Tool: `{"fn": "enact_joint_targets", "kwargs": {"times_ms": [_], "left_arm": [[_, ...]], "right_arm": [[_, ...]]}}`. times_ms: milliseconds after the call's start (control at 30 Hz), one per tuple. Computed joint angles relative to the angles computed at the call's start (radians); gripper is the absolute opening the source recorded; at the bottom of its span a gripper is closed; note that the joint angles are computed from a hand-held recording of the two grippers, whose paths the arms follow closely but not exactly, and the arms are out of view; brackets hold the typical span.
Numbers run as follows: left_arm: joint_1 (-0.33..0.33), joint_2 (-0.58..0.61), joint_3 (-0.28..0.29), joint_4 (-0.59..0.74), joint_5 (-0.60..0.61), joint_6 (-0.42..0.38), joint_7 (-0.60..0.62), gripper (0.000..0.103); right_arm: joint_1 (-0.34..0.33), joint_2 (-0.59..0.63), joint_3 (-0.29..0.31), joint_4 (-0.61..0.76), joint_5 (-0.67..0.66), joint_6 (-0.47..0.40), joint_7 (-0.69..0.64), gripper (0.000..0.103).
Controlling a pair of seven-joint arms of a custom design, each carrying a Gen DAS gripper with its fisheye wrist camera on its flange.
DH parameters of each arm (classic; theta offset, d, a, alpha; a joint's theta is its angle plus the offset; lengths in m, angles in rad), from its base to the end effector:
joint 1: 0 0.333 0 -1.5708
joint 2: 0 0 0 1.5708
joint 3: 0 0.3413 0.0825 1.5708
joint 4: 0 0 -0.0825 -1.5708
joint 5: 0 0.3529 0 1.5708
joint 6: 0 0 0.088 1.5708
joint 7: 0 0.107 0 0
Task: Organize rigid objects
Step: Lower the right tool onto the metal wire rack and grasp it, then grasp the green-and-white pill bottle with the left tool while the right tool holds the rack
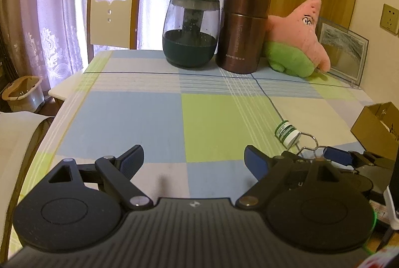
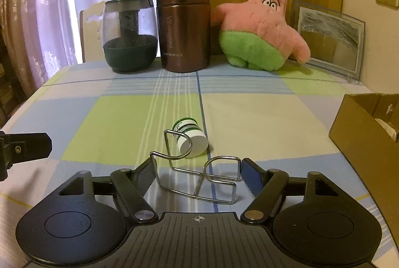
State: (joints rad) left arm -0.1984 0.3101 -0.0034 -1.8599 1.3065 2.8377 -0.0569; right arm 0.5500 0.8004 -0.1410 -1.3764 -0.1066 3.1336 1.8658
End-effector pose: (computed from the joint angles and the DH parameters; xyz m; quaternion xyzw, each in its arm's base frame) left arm 0.6115 -0.1761 0.4408 -0.7132 0.5412 -0.3049 0.3249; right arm 0.6926 0.3527 0.3908 -0.7169 0.5202 -0.2477 0.3926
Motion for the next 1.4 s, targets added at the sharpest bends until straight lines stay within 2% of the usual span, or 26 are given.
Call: {"fn": "enact_joint_targets", "kwargs": {"times_ms": [133, 300, 400, 500, 567, 633, 667, 733, 800, 900, 1000, 1200, 1400], "left_arm": [[0.001, 0.004, -0.001, 0.003, -0.007, 0.007, 0.006, 0.085], [0.0, 0.033, -0.003, 0.032, -0.046, 0.043, 0.076, 0.085], [-0.009, 0.071, 0.004, 0.072, -0.078, 0.079, 0.157, 0.085], [0.003, 0.124, -0.004, 0.123, -0.137, 0.155, 0.322, 0.085], [0.035, 0.16, -0.043, 0.152, -0.209, 0.199, 0.481, 0.084], [0.09, 0.196, -0.12, 0.179, -0.306, 0.218, 0.67, 0.083], [0.104, 0.212, -0.141, 0.191, -0.337, 0.224, 0.729, 0.081], [0.164, 0.251, -0.23, 0.222, -0.42, 0.215, 0.894, 0.079], [0.21, 0.289, -0.307, 0.257, -0.481, 0.189, 1.043, 0.078], [0.265, 0.348, -0.402, 0.316, -0.562, 0.154, 1.229, 0.07], [0.275, 0.397, -0.435, 0.376, -0.615, 0.123, 1.345, 0.066], [0.261, 0.475, -0.455, 0.48, -0.714, 0.07, 1.496, 0.053], [0.242, 0.506, -0.457, 0.527, -0.802, 0.043, 1.602, 0.04]], "right_arm": [[-0.019, -0.019, 0.018, -0.033, 0.001, 0.025, -0.015, 0.07], [-0.095, -0.071, 0.09, -0.109, 0.01, 0.08, -0.082, 0.07], [-0.201, -0.094, 0.201, -0.133, 0.02, 0.079, -0.146, 0.07], [-0.342, -0.099, 0.363, -0.138, 0.027, 0.052, -0.248, 0.07], [-0.432, -0.095, 0.469, -0.141, 0.034, 0.035, -0.331, 0.07], [-0.517, -0.085, 0.574, -0.142, 0.044, 0.014, -0.415, 0.07], [-0.545, -0.081, 0.609, -0.145, 0.05, 0.012, -0.449, 0.07], [-0.6, -0.067, 0.679, -0.141, 0.064, -0.01, -0.516, 0.07], [-0.636, -0.057, 0.725, -0.136, 0.081, -0.024, -0.571, 0.07], [-0.668, -0.047, 0.766, -0.128, 0.106, -0.042, -0.641, 0.07], [-0.686, -0.048, 0.786, -0.131, 0.134, -0.054, -0.698, 0.07], [-0.684, -0.058, 0.78, -0.137, 0.2, -0.06, -0.771, 0.07], [-0.664, -0.07, 0.756, -0.142, 0.273, -0.057, -0.824, 0.07]]}}
